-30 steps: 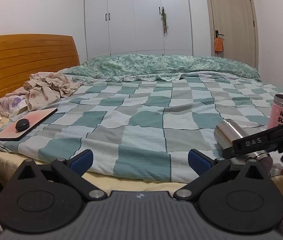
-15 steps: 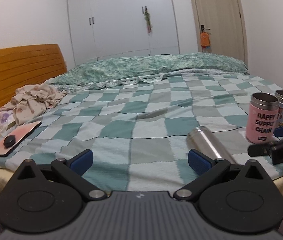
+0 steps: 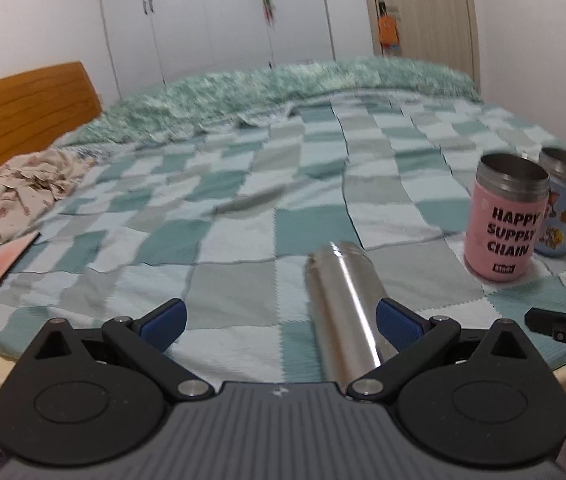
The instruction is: Flip cup upright
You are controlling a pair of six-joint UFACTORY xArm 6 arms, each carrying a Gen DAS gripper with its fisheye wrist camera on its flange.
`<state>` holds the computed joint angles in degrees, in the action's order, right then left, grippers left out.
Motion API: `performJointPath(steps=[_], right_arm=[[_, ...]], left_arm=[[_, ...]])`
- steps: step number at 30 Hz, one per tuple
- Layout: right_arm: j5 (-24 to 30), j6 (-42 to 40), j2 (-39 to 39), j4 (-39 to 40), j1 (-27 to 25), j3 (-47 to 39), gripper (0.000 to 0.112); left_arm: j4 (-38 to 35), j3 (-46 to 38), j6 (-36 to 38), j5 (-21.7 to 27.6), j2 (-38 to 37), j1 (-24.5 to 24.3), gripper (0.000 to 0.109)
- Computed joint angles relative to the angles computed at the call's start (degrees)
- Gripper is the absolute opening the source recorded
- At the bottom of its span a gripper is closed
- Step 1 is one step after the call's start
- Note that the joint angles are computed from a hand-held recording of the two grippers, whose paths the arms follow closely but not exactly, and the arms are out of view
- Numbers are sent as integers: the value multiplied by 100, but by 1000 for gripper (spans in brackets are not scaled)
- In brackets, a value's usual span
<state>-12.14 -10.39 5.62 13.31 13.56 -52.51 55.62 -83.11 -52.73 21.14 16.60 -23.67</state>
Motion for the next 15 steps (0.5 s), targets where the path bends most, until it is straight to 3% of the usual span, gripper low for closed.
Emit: performJointPath(steps=[2, 7, 10, 13, 15], right_arm=[[-300, -319, 57, 399, 29, 71, 101], [-585, 144, 143, -88, -176, 192, 101], [-636, 707, 193, -689, -352, 175, 101], [-703, 1131, 234, -1113, -426, 170, 101], [-707, 1332, 275, -1334, -441, 129, 100]], left_arm=[[-534, -369, 518, 300, 296, -116, 103], [-1613, -1310, 1486, 778, 998, -260, 103], [-2365, -2343, 2130, 1538, 1645, -328, 102], [-3031, -3503, 2636, 2469, 2314, -344, 93], [-3603, -4269, 2963, 3051, 2742, -305, 71]])
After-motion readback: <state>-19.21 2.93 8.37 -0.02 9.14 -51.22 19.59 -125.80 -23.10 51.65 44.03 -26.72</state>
